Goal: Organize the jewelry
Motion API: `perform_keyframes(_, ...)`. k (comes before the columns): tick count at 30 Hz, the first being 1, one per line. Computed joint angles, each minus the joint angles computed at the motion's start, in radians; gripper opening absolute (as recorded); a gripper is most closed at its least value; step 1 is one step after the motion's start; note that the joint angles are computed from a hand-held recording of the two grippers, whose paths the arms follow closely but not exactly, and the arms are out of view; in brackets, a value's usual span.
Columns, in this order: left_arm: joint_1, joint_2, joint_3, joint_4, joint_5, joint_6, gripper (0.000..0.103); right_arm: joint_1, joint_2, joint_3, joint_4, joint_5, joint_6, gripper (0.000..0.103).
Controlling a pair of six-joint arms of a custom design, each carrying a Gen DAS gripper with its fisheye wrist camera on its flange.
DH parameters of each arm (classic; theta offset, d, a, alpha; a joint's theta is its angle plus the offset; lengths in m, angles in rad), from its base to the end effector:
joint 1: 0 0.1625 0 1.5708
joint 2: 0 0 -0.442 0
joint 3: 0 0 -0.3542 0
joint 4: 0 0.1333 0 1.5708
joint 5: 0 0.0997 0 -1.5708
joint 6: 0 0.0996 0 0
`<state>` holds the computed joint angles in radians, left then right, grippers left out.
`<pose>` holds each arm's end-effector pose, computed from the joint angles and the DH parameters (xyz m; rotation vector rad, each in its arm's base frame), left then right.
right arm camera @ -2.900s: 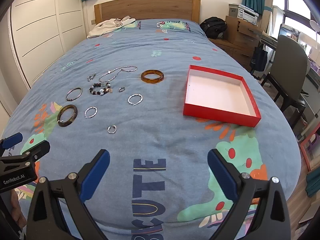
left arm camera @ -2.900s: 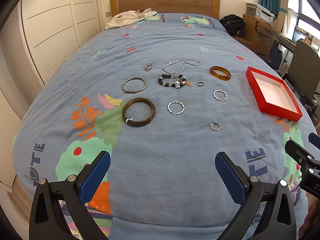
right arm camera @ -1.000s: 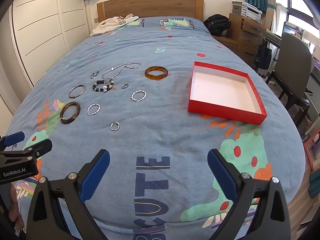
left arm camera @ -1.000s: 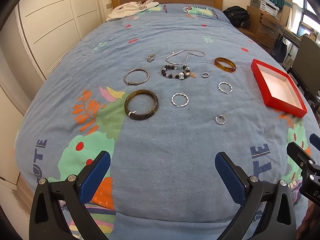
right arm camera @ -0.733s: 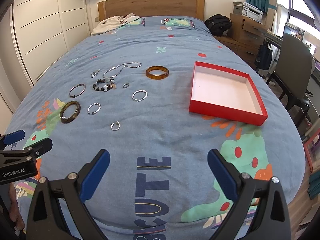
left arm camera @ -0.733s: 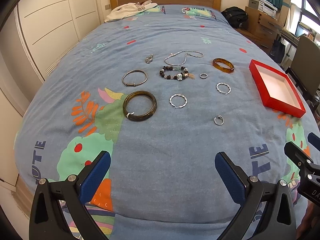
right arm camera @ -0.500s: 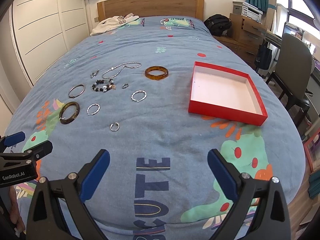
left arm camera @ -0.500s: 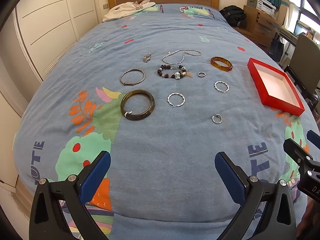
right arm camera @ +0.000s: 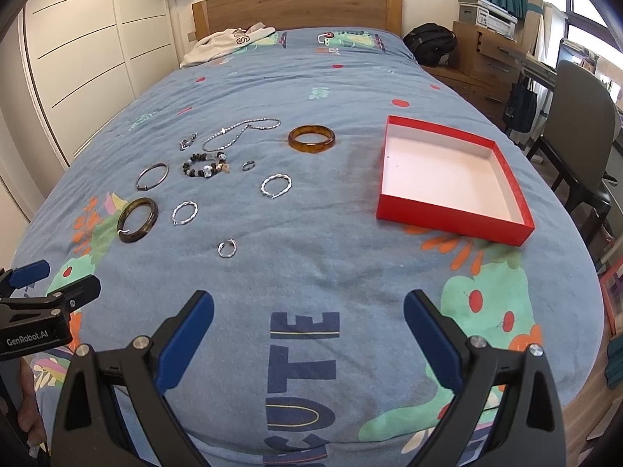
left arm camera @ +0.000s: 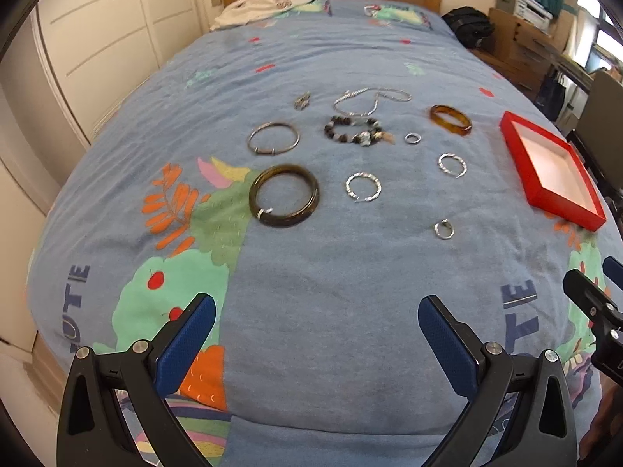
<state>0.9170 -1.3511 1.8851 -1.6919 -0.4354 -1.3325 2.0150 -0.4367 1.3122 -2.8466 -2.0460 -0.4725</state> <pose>-0.1118 -0.5136 0.3351 -0.4257 2.0311 -0.8637 0.4031 -0.6429 0.0348 1.0422 -2.4027 0.5217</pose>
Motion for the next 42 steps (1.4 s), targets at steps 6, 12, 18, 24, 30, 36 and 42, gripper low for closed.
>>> perform_keyframes(6,0.028,0.005,-0.014,0.05,-0.017,-0.041,0.102,-0.008,0.016,-0.025,0.025,0.014,-0.003,0.099)
perform_keyframes(12,0.049,-0.013,-0.009,0.064,-0.02,-0.067,0.092,-0.009,0.039,-0.06,0.065,0.034,-0.019,0.098)
perform_keyframes(18,0.062,-0.07,0.034,-0.017,0.009,-0.043,0.091,-0.004,0.077,-0.12,0.101,0.052,-0.031,0.098)
perform_keyframes(24,0.084,-0.105,0.06,-0.093,0.024,-0.006,0.091,0.003,0.12,-0.184,0.154,0.077,-0.04,0.098)
perform_keyframes(30,0.118,-0.107,0.052,-0.148,-0.011,0.068,0.091,0.008,0.159,-0.24,0.191,0.093,-0.045,0.098)
perform_keyframes(36,0.147,-0.097,0.04,-0.174,-0.017,0.095,0.091,0.012,0.2,-0.308,0.241,0.104,-0.05,0.097)
perform_keyframes(42,0.169,-0.099,0.052,-0.303,-0.013,0.204,0.086,0.012,0.228,-0.343,0.264,0.116,-0.05,0.096)
